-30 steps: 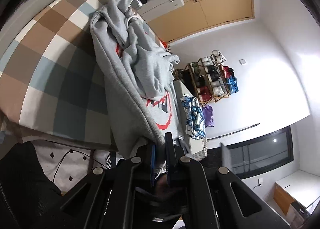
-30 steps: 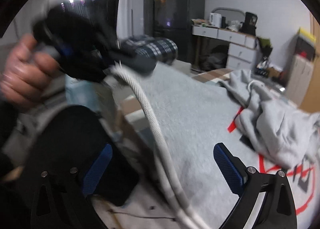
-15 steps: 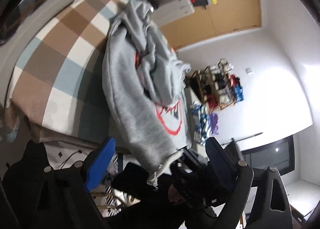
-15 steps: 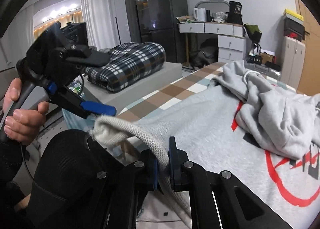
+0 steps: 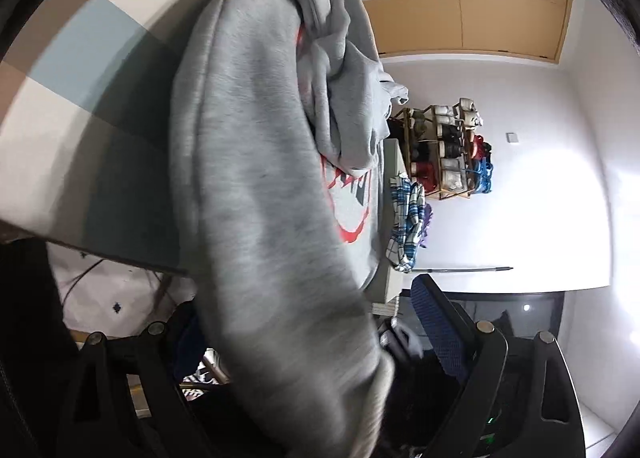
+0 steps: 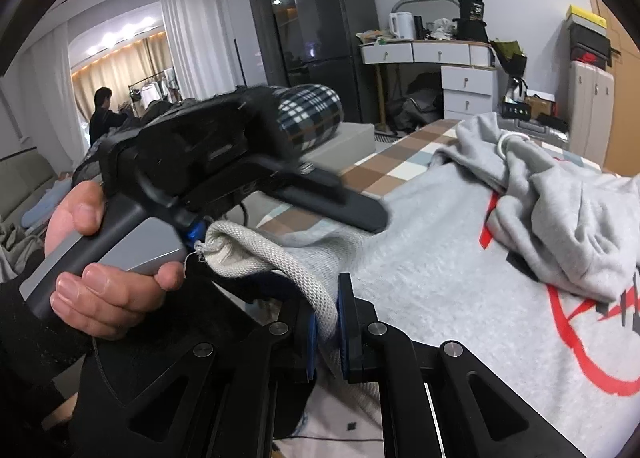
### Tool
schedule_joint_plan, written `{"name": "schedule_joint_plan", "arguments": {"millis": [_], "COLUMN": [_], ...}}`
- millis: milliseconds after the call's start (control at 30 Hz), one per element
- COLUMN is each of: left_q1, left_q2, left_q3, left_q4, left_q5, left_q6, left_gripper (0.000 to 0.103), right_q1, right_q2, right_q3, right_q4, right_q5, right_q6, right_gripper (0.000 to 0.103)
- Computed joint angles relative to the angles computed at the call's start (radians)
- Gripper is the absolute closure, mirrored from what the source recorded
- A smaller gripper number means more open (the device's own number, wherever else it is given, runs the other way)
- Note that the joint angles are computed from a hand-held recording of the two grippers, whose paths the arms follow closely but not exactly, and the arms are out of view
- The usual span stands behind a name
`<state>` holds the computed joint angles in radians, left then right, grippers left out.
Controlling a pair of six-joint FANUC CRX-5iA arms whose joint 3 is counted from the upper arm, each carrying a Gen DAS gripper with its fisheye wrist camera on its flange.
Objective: Fold large clothes
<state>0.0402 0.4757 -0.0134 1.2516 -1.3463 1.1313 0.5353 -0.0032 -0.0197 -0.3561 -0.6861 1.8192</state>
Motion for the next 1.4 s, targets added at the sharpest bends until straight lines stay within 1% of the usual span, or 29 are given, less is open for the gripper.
{"name": "schedule_joint_plan", "arguments": {"millis": [33, 100, 133, 167, 200, 233, 267, 300, 333, 367, 400, 467, 500, 533, 567, 633, 667, 700, 800, 867, 900, 933, 1000, 1033, 1067, 1133, 1200, 1300, 1400], "left_q1": [0.000, 0.004, 0.006, 0.008, 0.010, 0.012, 0.013, 0.013, 0.014, 0.014, 0.015, 0.016, 0.016, 0.015, 0.007, 0.010, 0.008, 0.010, 0.014, 0.013, 0.013, 0.012, 0.009, 0.008, 0.006, 0.004, 0.000, -0.002, -0.002], "left_q2": [-0.004, -0.016, -0.021, -0.022, -0.020, -0.019, -0.018, -0.015, -0.011, -0.010, -0.013, -0.015, -0.018, -0.017, -0.010, -0.009, -0.006, -0.007, -0.009, -0.004, -0.002, 0.000, 0.005, 0.009, 0.013, 0.008, 0.016, 0.023, 0.034], "left_q3": [-0.006, -0.019, -0.024, -0.023, -0.017, -0.013, -0.004, 0.006, 0.016, 0.016, 0.014, 0.012, 0.010, 0.011, 0.018, 0.027, 0.036, 0.037, 0.041, 0.049, 0.055, 0.062, 0.076, 0.084, 0.090, 0.089, 0.098, 0.101, 0.112], "left_q4": [0.005, 0.008, 0.005, -0.001, -0.013, -0.030, -0.056, -0.078, -0.094, -0.096, -0.099, -0.095, -0.090, -0.081, -0.070, -0.073, -0.074, -0.071, -0.052, -0.033, -0.024, -0.019, -0.011, -0.003, 0.001, 0.014, 0.033, 0.069, 0.081], "left_q5": [0.008, 0.020, 0.019, 0.011, 0.002, -0.003, -0.003, 0.000, -0.001, -0.001, 0.003, 0.003, 0.002, 0.004, 0.009, -0.003, 0.000, -0.002, -0.011, -0.013, -0.015, -0.015, -0.015, -0.020, -0.022, -0.004, -0.004, -0.005, -0.012], "left_q6": [-0.008, -0.024, -0.034, -0.044, -0.050, -0.051, -0.043, -0.031, -0.022, -0.033, -0.041, -0.062, -0.073, -0.080, -0.086, -0.102, -0.104, -0.112, -0.138, -0.143, -0.148, -0.154, -0.162, -0.166, -0.167, -0.175, -0.192, -0.222, -0.250], "left_gripper": [0.014, 0.016, 0.025, 0.032, 0.049, 0.067, 0.074, 0.085, 0.089, 0.091, 0.096, 0.097, 0.098, 0.098, 0.098, 0.100, 0.100, 0.100, 0.100, 0.100, 0.100, 0.100, 0.100, 0.100, 0.100, 0.100, 0.100, 0.100, 0.100], "right_q1": [-0.003, -0.021, -0.023, -0.023, -0.026, -0.025, -0.026, -0.049, -0.077, -0.111, -0.153, -0.235, -0.290, -0.356, -0.409, -0.562, -0.607, -0.687, -0.820, -0.843, -0.878, -0.890, -0.897, -0.892, -0.865, -0.799, -0.758, -0.778, -0.769], "right_q2": [-0.001, -0.004, -0.015, -0.027, -0.048, -0.076, -0.098, -0.132, -0.163, -0.199, -0.234, -0.308, -0.345, -0.381, -0.410, -0.472, -0.477, -0.481, -0.451, -0.417, -0.386, -0.351, -0.288, -0.256, -0.230, -0.209, -0.177, -0.146, -0.133], "right_q3": [0.000, 0.013, 0.006, -0.004, -0.022, -0.048, -0.069, -0.092, -0.112, -0.137, -0.158, -0.203, -0.222, -0.239, -0.255, -0.291, -0.292, -0.292, -0.281, -0.290, -0.287, -0.285, -0.279, -0.281, -0.285, -0.309, -0.315, -0.304, -0.308], "right_q4": [-0.013, -0.069, -0.078, -0.080, -0.082, -0.060, -0.047, -0.059, -0.075, -0.091, -0.118, -0.129, -0.152, -0.181, -0.201, -0.262, -0.276, -0.314, -0.407, -0.391, -0.439, -0.454, -0.476, -0.481, -0.446, -0.351, -0.297, -0.393, -0.410], "right_q5": [-0.007, -0.057, -0.066, -0.068, -0.071, -0.066, -0.058, -0.058, -0.059, -0.054, -0.053, -0.033, -0.019, -0.010, 0.000, 0.019, 0.012, -0.018, -0.086, -0.091, -0.121, -0.140, -0.164, -0.159, -0.136, -0.058, -0.005, 0.018, 0.082], "right_q6": [0.001, 0.033, 0.041, 0.044, 0.051, 0.033, 0.010, -0.008, -0.036, -0.077, -0.108, -0.200, -0.239, -0.279, -0.316, -0.386, -0.407, -0.431, -0.422, -0.483, -0.461, -0.479, -0.497, -0.509, -0.546, -0.621, -0.669, -0.564, -0.568], "right_gripper": [0.091, 0.087, 0.086, 0.078, 0.063, 0.056, 0.048, 0.044, 0.042, 0.039, 0.035, 0.033, 0.022, 0.016, 0.006, 0.003, 0.001, 0.000, 0.000, 0.000, 0.000, 0.000, 0.000, 0.000, 0.000, 0.000, 0.000, 0.001, 0.002]}}
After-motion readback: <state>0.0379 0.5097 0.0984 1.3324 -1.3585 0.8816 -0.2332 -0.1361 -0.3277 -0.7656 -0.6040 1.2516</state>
